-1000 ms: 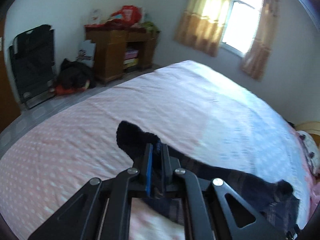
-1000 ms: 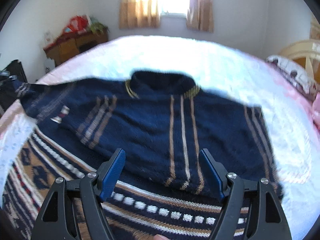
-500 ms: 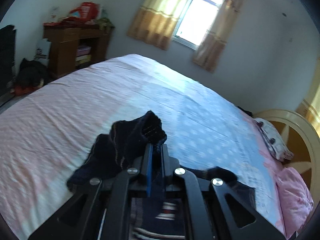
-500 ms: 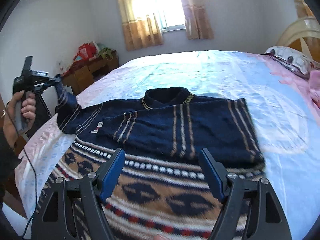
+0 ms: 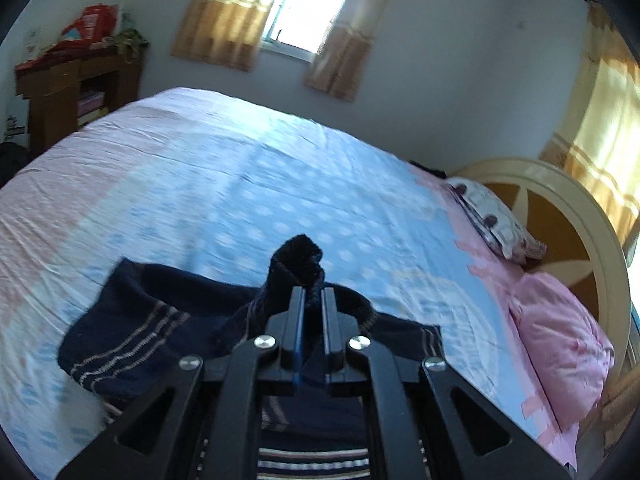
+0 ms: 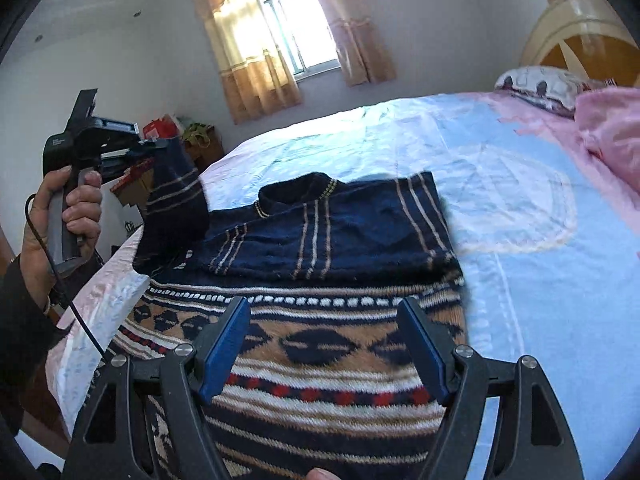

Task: Fold small clothes

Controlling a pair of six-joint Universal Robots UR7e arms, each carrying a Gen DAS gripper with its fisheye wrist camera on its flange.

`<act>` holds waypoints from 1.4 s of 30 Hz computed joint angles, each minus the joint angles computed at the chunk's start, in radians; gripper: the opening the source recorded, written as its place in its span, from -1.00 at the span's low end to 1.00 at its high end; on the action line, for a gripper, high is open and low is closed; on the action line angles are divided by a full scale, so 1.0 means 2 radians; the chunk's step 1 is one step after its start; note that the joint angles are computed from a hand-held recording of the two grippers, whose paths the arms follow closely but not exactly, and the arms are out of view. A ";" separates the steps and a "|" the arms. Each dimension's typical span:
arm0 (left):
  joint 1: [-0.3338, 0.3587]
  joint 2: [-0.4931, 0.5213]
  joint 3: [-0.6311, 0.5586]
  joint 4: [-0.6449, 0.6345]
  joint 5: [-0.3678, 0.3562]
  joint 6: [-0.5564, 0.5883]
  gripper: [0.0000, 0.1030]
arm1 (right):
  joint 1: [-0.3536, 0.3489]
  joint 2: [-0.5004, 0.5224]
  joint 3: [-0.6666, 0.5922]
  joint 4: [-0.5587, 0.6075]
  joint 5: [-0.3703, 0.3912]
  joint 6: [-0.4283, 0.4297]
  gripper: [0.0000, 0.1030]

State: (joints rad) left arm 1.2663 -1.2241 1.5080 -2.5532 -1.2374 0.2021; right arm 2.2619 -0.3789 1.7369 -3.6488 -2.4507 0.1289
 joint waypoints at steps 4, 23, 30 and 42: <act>-0.017 0.008 0.025 -0.011 0.008 -0.002 -0.86 | 0.001 -0.003 0.009 -0.028 0.007 -0.005 0.48; -0.030 0.005 0.127 -0.104 0.071 0.121 0.16 | -0.020 -0.004 0.026 -0.016 0.042 0.020 0.49; 0.017 -0.013 0.147 -0.231 0.170 0.240 0.27 | -0.014 -0.018 0.030 -0.012 0.027 0.043 0.48; 0.114 -0.014 0.070 -0.083 0.132 0.115 0.27 | -0.056 -0.032 -0.094 0.248 0.104 0.152 0.19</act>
State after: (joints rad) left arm 1.4945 -1.2521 1.6475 -2.7187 -0.9740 0.4319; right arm 2.1492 -0.4425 1.5490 -3.1533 -2.2429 0.4333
